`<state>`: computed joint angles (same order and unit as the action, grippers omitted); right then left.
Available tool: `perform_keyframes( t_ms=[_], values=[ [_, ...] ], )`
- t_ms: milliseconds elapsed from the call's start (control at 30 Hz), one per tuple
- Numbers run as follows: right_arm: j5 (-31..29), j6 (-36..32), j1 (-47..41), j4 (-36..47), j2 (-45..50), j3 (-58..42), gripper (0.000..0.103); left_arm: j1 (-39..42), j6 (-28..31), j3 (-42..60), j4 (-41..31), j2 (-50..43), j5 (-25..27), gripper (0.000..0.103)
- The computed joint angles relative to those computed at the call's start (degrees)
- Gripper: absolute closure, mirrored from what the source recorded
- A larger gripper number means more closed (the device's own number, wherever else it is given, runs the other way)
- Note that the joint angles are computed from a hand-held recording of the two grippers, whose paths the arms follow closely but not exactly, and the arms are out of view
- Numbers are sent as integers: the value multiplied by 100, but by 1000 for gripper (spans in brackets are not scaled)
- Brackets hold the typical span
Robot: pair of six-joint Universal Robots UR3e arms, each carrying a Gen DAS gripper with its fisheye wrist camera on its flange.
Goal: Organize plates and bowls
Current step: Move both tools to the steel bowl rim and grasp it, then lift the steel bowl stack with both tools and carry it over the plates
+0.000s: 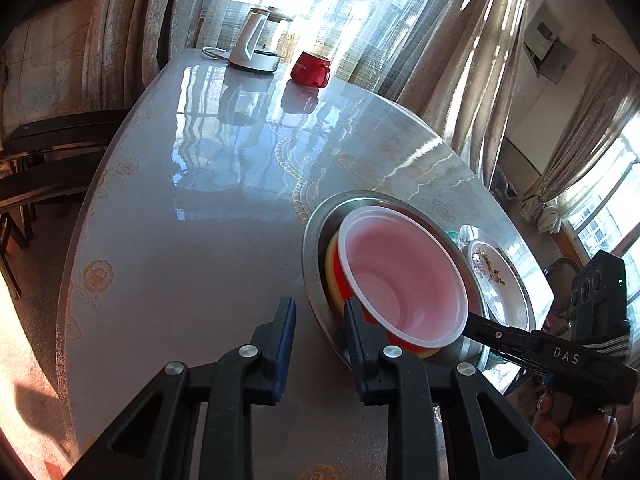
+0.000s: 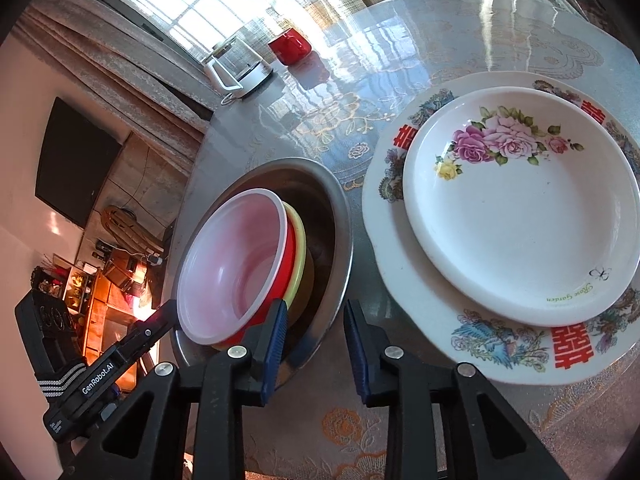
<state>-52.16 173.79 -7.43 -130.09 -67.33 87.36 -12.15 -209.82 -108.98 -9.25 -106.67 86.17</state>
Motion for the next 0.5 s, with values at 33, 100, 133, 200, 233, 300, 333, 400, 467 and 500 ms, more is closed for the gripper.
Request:
perform_keyframes(
  t_ms=[33,100,133,200,233,300,333,400,467,500],
  values=[
    [-23,-2,34,7,25,-42,77,10,29,24,-42,-2,-28,78],
    [-231,91,163,-135,105,-142,77,31,65,16,-28,-15,-80,79],
    [-273,115,188,-209,153,-168,78,37,74,25,-28,-29,-75,79],
    [-278,226,222,-241,297,-309,80,38,52,87,-70,-74,-21,79],
    [-271,264,242,-240,375,-402,81,30,42,146,-116,-107,29,79],
    [-324,292,324,-337,465,-499,81,28,44,212,-134,-171,125,79],
    [-360,330,367,-421,498,-504,81,32,22,242,-144,-197,155,79],
    [-424,424,437,-499,618,-628,82,77,-53,216,-70,-221,152,79],
    [-520,486,505,-624,685,-687,84,113,-105,191,-35,-228,98,79],
    [-573,508,538,-638,713,-736,84,122,-99,180,-56,-217,73,79]
  ],
)
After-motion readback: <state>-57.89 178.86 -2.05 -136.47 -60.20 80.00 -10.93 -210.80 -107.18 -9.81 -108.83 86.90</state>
